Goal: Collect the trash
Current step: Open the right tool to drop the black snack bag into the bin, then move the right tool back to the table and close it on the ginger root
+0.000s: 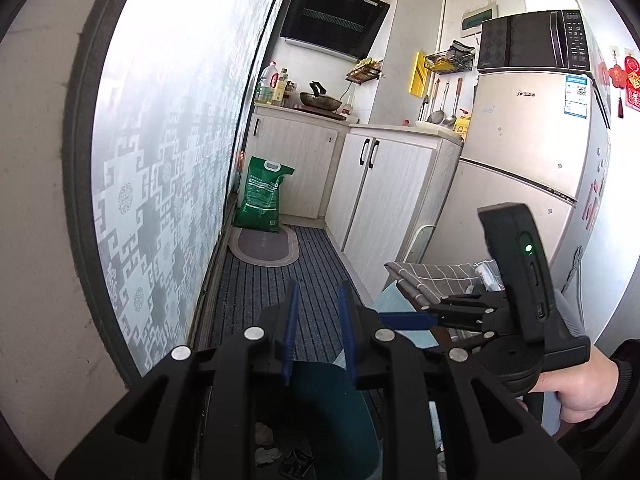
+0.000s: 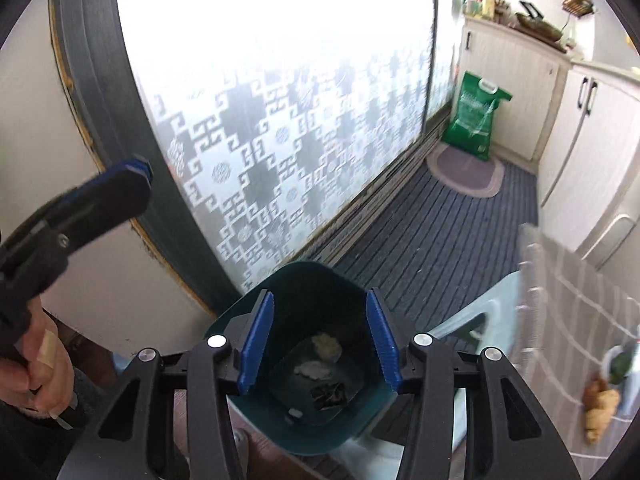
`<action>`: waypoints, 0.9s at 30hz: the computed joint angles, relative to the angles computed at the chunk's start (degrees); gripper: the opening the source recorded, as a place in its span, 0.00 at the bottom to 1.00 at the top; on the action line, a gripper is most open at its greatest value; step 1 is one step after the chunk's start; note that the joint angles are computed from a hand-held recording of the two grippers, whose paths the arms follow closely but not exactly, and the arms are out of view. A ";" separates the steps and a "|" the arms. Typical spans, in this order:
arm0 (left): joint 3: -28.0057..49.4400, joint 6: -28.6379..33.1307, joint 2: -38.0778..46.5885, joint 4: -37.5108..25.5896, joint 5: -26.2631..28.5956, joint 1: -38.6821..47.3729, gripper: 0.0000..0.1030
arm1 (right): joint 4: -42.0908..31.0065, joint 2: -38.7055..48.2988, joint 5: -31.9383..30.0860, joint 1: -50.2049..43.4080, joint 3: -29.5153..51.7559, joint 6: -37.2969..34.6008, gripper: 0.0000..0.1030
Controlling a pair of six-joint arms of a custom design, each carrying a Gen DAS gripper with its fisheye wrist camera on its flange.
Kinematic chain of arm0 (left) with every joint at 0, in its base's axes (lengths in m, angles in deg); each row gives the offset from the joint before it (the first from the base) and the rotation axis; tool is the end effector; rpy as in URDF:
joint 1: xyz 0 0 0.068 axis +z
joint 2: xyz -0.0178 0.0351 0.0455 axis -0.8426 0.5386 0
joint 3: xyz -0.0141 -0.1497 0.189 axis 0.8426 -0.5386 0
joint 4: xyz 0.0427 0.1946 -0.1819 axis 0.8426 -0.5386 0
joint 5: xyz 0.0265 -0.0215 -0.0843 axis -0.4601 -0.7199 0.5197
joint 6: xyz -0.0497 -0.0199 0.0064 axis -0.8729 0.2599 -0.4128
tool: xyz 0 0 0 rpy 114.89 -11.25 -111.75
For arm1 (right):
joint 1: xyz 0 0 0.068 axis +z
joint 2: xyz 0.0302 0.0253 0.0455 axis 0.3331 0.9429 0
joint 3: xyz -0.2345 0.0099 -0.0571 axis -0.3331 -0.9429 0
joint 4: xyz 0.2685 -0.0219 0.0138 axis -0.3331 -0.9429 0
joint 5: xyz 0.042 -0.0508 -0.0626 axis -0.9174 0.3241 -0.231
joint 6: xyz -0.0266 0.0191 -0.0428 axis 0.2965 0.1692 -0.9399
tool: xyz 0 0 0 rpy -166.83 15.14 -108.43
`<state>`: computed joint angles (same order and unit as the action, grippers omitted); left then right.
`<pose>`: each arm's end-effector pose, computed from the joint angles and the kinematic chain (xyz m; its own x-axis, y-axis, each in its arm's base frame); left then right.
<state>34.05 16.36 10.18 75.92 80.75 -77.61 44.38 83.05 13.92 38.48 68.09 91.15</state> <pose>0.2459 -0.1031 0.1930 -0.4078 0.0440 -0.9120 0.5788 0.7849 -0.2210 0.2511 0.0872 0.1951 -0.7139 -0.1789 -0.6770 -0.2929 0.9545 0.0565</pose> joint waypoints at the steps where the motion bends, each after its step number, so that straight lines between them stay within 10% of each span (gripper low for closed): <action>1: 0.28 -0.16 0.40 0.25 -0.64 -0.78 0.21 | -0.61 -1.42 0.10 -0.81 -0.15 -0.47 0.47; 27: 17.86 -2.47 23.98 0.51 -15.19 -25.60 0.33 | -14.10 -24.99 -13.98 -42.14 -10.85 -22.45 0.52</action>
